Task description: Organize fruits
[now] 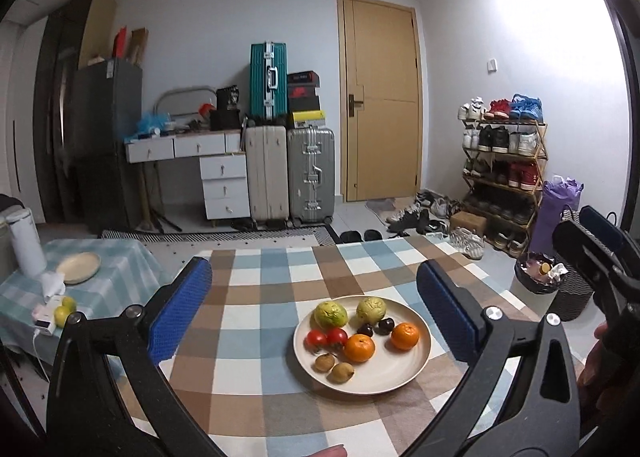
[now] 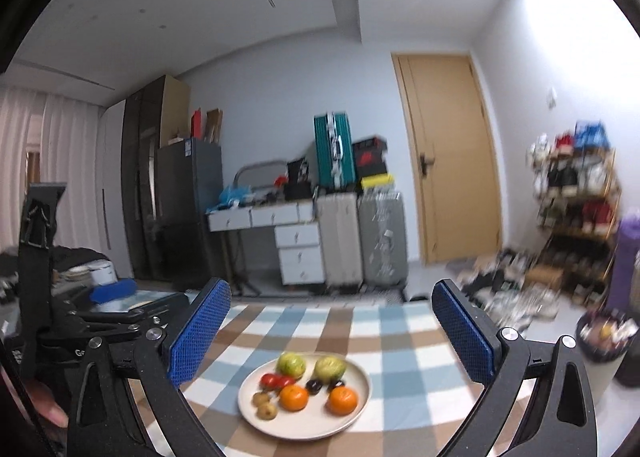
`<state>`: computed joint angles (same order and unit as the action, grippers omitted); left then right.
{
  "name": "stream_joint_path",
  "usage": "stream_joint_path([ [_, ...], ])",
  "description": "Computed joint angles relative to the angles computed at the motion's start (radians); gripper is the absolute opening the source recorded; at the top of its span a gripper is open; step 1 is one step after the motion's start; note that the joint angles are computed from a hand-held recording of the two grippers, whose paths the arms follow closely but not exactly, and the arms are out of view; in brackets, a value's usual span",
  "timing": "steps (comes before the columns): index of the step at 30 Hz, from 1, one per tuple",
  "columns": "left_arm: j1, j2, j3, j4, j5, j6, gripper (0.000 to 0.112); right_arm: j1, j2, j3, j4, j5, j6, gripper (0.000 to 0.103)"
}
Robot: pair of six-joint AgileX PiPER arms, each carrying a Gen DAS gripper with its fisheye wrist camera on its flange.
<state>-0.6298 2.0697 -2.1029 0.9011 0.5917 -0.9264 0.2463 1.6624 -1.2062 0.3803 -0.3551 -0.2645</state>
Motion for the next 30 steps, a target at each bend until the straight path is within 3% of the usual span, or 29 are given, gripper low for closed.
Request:
stream_joint_path([
  [6, -0.009, -0.106, 0.206, 0.153, -0.034, -0.211, 0.102, 0.056, -0.028, 0.059, 0.141, -0.075, -0.167, 0.103],
  [16, -0.013, -0.175, 0.400, 0.376, -0.059, -0.466, 0.102, 0.112, -0.044, 0.151, 0.251, -0.209, -0.314, 0.103],
  [25, 0.019, -0.142, 0.487, 0.506, -0.108, -0.638, 0.102, 0.094, -0.027, 0.181, 0.185, -0.182, -0.243, 0.103],
  [30, 0.041, -0.062, 0.467, 0.544, -0.119, -0.687, 0.102, 0.071, 0.018, 0.188, 0.103, -0.180, -0.157, 0.103],
])
